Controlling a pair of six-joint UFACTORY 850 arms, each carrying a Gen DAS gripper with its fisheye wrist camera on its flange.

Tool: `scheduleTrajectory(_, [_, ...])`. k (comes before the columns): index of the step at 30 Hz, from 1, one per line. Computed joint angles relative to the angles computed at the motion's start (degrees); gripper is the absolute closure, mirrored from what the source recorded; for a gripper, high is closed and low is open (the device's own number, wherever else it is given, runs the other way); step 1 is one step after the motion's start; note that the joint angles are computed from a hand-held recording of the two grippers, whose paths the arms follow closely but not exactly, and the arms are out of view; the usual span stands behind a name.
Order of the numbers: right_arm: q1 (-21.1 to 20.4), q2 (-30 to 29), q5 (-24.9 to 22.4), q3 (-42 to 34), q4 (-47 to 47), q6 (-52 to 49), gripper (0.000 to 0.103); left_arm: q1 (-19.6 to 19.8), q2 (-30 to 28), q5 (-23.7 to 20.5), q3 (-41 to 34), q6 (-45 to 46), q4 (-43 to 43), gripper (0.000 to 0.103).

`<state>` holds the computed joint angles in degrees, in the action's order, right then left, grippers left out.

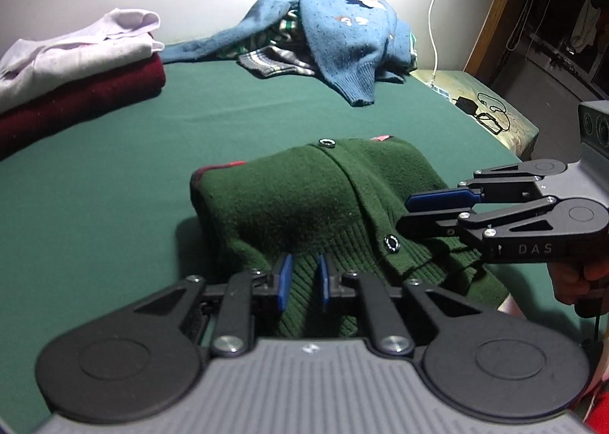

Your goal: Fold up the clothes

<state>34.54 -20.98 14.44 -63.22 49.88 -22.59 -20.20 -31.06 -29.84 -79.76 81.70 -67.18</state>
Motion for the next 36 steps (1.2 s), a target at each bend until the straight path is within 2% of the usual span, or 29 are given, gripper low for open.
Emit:
scheduleTrajectory(7, [-0.45,-0.03,0.22,0.35,-6.36,6.97,0.075,-0.65,0.68,1.99,1.12,2.37,-1.95,0.091])
scheduleTrajectory(12, [0.18,0.34,-1.11,-0.57,6.72,-7.23,0.073,-0.60,0.00,1.14,-0.31,0.83,1.39,0.089])
scheduleTrajectory(18, [0.27,0.35,-1.85,-1.31,14.68,-13.01,0.073,-1.27,0.80,3.21,0.88,3.25,0.70,0.089])
scheduleTrajectory(21, [0.99,0.57,-0.68,-1.11,18.43,-17.57,0.073,-1.46,0.96,3.87,1.10,3.91,0.62,0.088])
scheduleTrajectory(25, [1.20,1.47,-0.44,-0.16,19.26,-18.31,0.073,-2.10,2.14,5.92,2.32,4.46,1.83,0.087])
scheduleTrajectory(26, [1.40,1.89,-0.24,-0.04,22.03,-21.08,0.073,-1.94,2.87,5.71,2.95,4.44,1.66,0.085])
scheduleTrajectory(27, [1.95,2.59,0.58,0.53,23.45,-22.44,0.072,-1.67,3.66,5.28,3.65,4.58,1.13,0.071])
scheduleTrajectory(28, [2.50,3.28,1.40,1.08,24.80,-23.70,0.072,-1.06,4.56,4.19,4.74,6.36,-1.38,0.053])
scheduleTrajectory(30, [3.99,4.64,3.35,2.42,26.11,-26.47,0.070,-0.36,6.76,4.84,7.99,11.34,-6.49,0.042])
scheduleTrajectory(32, [5.91,5.27,5.40,3.21,28.91,-33.70,0.064,-0.46,8.85,7.78,11.31,19.32,-11.24,0.043])
scheduleTrajectory(33, [6.90,5.24,6.41,3.21,31.47,-39.12,0.056,-0.74,9.71,9.49,12.79,24.47,-13.89,0.043])
scheduleTrajectory(36, [9.57,4.04,11.07,2.19,37.53,-54.49,0.050,-1.89,11.17,13.14,15.43,38.89,-20.14,0.043])
